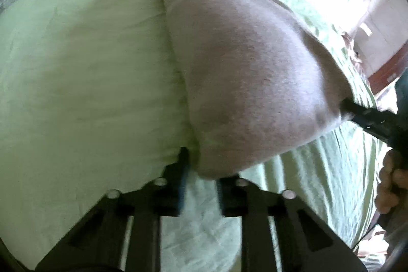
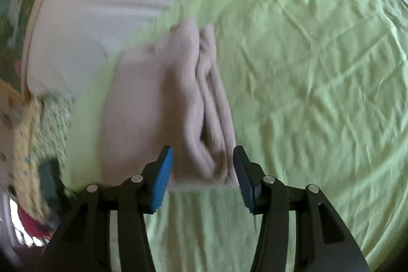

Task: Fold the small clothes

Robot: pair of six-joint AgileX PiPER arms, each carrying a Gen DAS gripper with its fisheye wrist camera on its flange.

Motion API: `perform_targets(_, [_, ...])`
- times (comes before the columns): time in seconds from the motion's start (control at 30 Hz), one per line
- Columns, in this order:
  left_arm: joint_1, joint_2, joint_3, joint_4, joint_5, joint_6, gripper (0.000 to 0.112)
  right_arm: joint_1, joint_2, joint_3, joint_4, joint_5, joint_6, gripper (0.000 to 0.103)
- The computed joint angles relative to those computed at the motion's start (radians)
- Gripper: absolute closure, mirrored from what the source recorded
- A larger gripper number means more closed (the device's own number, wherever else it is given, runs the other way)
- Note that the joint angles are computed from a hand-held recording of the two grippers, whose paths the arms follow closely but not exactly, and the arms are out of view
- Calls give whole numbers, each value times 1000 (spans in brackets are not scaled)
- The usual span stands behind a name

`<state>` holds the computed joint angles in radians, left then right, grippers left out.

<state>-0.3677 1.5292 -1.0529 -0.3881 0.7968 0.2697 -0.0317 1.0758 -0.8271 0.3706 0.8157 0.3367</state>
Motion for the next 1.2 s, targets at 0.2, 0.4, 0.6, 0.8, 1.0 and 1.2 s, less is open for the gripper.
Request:
perform_targets(0.2, [-3, -21, 24, -10, 7, 39, 106, 81, 20, -29, -159, 11, 113, 96])
perform_targets(0.4, [-1, -8, 19, -12, 27, 46, 106, 83, 59, -39, -164, 48, 111, 96])
perform_targets(0.6, [62, -5, -18, -43, 132, 71, 85, 61, 81, -104, -158, 106, 106, 74])
perform_targets(0.8, [209, -54, -51, -123, 250, 140, 55, -30, 38, -120, -82, 87, 88, 47])
perform_targets(1.0, [236, 53, -228, -191, 318, 70, 39, -86, 157, -184, 40, -1, 5, 43])
perform_targets(1.2, [226, 211, -404, -296, 368, -16, 39, -93, 267, -220, 140, -96, -58, 42])
